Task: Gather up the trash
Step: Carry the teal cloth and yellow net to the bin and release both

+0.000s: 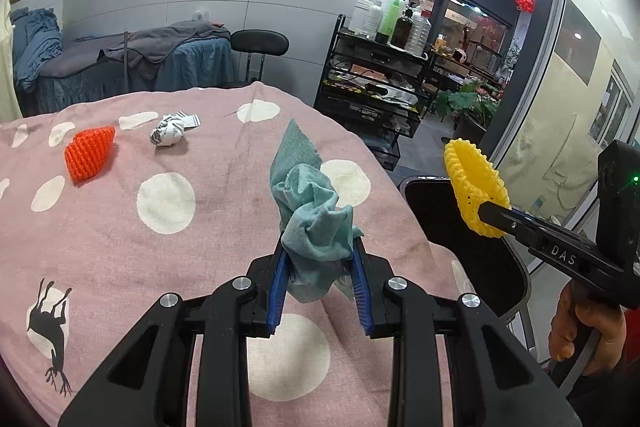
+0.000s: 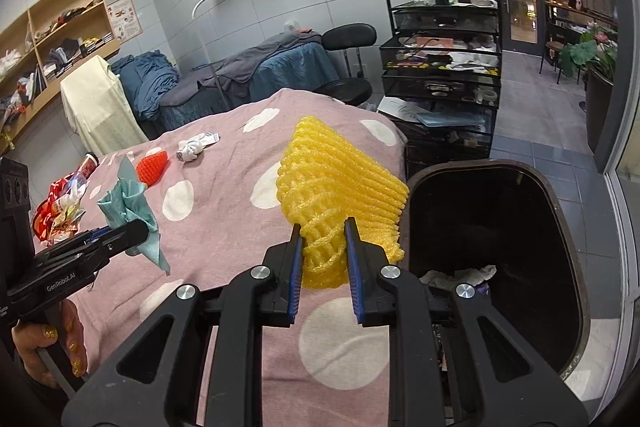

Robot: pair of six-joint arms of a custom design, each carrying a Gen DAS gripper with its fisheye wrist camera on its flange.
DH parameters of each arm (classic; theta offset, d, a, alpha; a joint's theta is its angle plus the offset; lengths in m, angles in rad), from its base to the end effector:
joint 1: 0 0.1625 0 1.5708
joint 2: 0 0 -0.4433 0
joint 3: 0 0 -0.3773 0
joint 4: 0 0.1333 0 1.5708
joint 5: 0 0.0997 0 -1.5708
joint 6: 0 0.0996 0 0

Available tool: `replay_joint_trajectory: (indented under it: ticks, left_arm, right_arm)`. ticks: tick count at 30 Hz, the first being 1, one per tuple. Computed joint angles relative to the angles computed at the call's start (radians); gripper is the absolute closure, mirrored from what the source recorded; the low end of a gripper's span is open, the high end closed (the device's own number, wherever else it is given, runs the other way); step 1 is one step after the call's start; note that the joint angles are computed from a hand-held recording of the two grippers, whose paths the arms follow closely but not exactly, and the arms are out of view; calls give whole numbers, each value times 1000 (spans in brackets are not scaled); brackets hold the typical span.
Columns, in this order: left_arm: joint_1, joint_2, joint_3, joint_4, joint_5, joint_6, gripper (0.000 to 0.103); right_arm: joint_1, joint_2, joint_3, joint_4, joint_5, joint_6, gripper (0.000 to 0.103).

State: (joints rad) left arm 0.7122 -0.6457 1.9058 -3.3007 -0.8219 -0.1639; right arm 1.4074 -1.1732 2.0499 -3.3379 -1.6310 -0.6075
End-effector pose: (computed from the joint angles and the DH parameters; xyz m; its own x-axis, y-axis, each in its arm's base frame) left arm -0.3162 -0.5387 0.0501 -0.8125 0.2532 -0.5251 0.5497 0.6325 -0.5457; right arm 0.0357 -0.5663 0.2962 -0.8608 -0.1831 0.4748 -0.4738 0.6287 -0.6166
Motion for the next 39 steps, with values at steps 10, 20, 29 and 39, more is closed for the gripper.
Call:
replay_joint_trajectory:
  ticks: [10, 20, 29, 39]
  left_arm:
    - [-18, 30, -24, 11, -40, 13, 74]
    - [-27, 51, -48, 24, -66, 25, 74]
    - [-32, 69, -71, 39, -84, 35, 74]
    - [-37, 118, -158, 96, -146, 82, 74]
  right_arm:
    - [-55, -28, 10, -29, -15, 36, 82]
    - [-104, -3, -30, -25, -64, 88, 80]
    - [-146, 30, -48, -59, -96, 155, 29]
    - [-171, 5, -3, -136, -77, 169, 21]
